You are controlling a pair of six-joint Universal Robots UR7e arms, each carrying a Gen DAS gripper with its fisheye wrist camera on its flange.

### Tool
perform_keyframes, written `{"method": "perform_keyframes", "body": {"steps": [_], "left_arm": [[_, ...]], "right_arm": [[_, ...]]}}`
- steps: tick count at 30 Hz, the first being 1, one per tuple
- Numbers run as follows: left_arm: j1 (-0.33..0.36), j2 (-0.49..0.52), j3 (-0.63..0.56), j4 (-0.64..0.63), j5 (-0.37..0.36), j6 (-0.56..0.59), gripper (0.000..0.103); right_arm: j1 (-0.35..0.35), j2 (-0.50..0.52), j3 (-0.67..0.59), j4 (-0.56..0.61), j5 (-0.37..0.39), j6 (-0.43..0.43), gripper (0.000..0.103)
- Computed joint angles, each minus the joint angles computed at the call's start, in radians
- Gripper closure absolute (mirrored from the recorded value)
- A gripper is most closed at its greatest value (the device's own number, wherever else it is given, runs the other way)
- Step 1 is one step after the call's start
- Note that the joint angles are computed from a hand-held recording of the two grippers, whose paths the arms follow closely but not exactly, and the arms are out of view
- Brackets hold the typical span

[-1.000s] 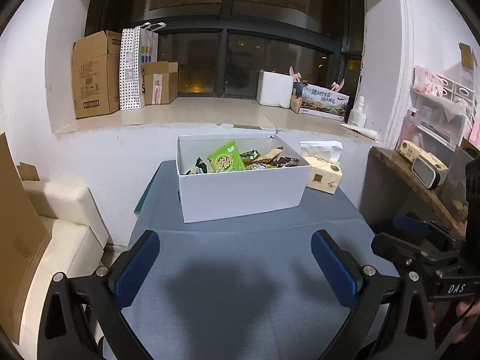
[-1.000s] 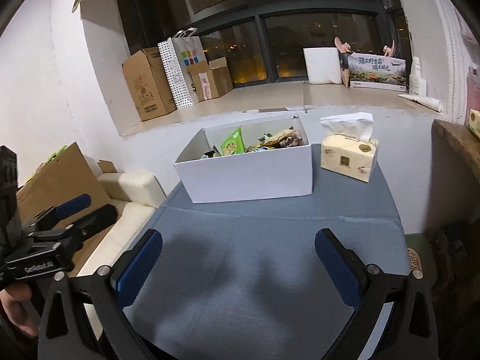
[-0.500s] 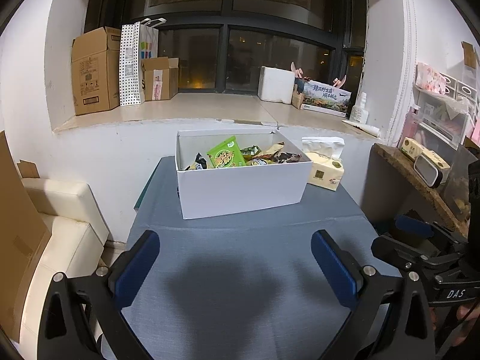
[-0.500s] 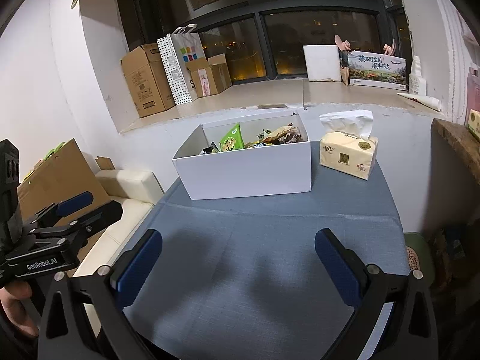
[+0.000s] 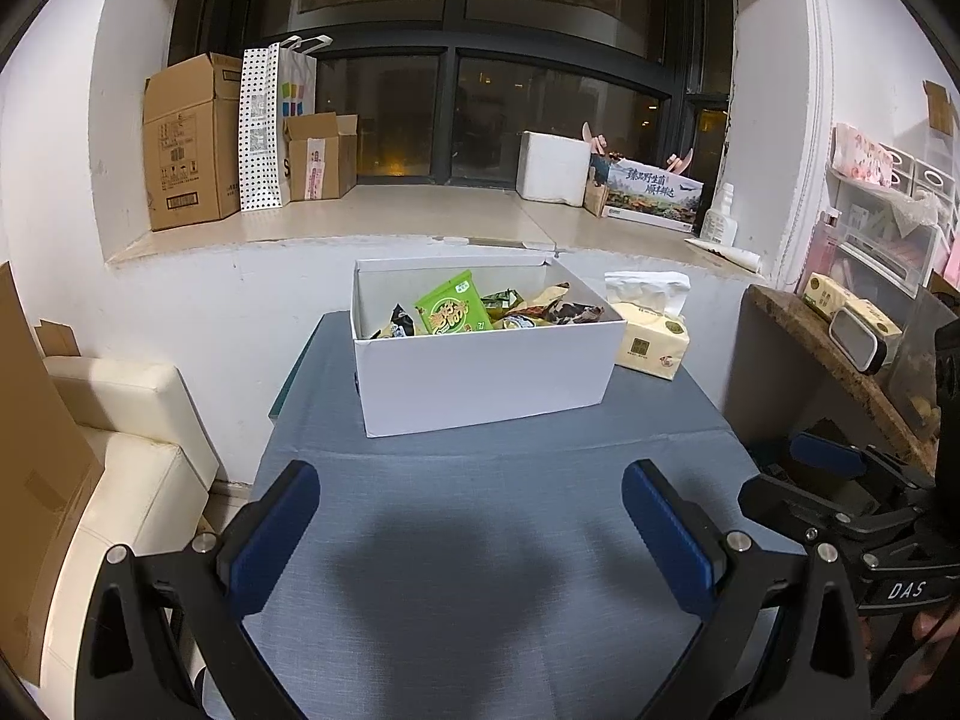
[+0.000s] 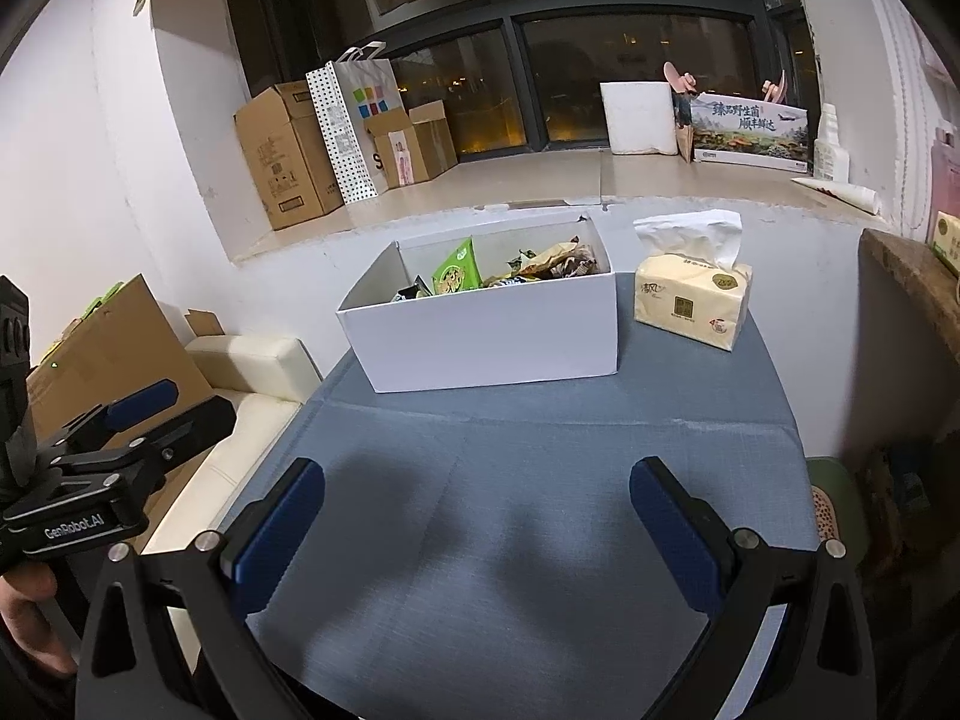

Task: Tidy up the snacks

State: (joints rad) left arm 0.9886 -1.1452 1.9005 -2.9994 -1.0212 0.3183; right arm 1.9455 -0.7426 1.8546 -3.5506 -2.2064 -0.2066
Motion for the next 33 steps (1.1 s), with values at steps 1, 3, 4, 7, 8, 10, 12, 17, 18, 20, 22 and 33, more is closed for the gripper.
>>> {"method": "perform_keyframes", "body": {"steps": [1, 3, 4, 7, 8, 10, 12, 17, 18, 20, 22, 33], "left_arm": [[0.000, 0.001, 0.000, -0.001, 0.002, 0.002, 0.000], [-0.001, 0.004, -0.001, -0.002, 0.005, 0.002, 0.000], [-0.001, 0.004, -0.001, -0.001, 0.004, 0.001, 0.000], [-0.001, 0.006, -0.001, -0.003, 0.003, 0.001, 0.000], [-0.001, 0.005, 0.000, -0.002, 0.003, 0.001, 0.000], [0.000, 0.005, 0.001, -0.003, 0.001, 0.002, 0.000], [0.001, 0.003, 0.001, 0.003, -0.002, 0.001, 0.000], [-0.002, 0.003, 0.004, 0.000, 0.003, -0.004, 0.000], [-0.002, 0.002, 0.005, 0.000, 0.004, -0.004, 0.000], [-0.002, 0.003, 0.003, 0.001, 0.005, -0.005, 0.000], [-0.003, 0.003, 0.003, 0.002, 0.006, -0.004, 0.000], [-0.003, 0.005, 0.002, -0.001, 0.008, 0.000, 0.000]], "right_arm": [[0.000, 0.000, 0.000, 0.000, 0.000, 0.000, 0.000], [0.000, 0.001, 0.000, -0.001, 0.000, 0.000, 0.000], [0.001, 0.002, -0.001, -0.001, -0.001, -0.001, 0.000], [0.001, 0.005, -0.002, -0.001, -0.001, -0.002, 0.000], [0.002, 0.005, -0.003, 0.001, -0.002, -0.001, 0.000], [0.002, 0.007, -0.004, 0.000, -0.002, -0.004, 0.000], [0.001, 0.007, -0.005, 0.006, -0.005, 0.000, 0.000], [0.001, 0.008, -0.006, 0.009, -0.007, 0.000, 0.000], [0.000, 0.008, -0.005, 0.008, -0.006, 0.000, 0.000], [0.000, 0.009, -0.005, 0.006, -0.005, -0.002, 0.000], [0.000, 0.010, -0.005, 0.004, -0.005, -0.003, 0.000], [0.003, 0.010, -0.005, 0.002, -0.006, -0.007, 0.000]]}}
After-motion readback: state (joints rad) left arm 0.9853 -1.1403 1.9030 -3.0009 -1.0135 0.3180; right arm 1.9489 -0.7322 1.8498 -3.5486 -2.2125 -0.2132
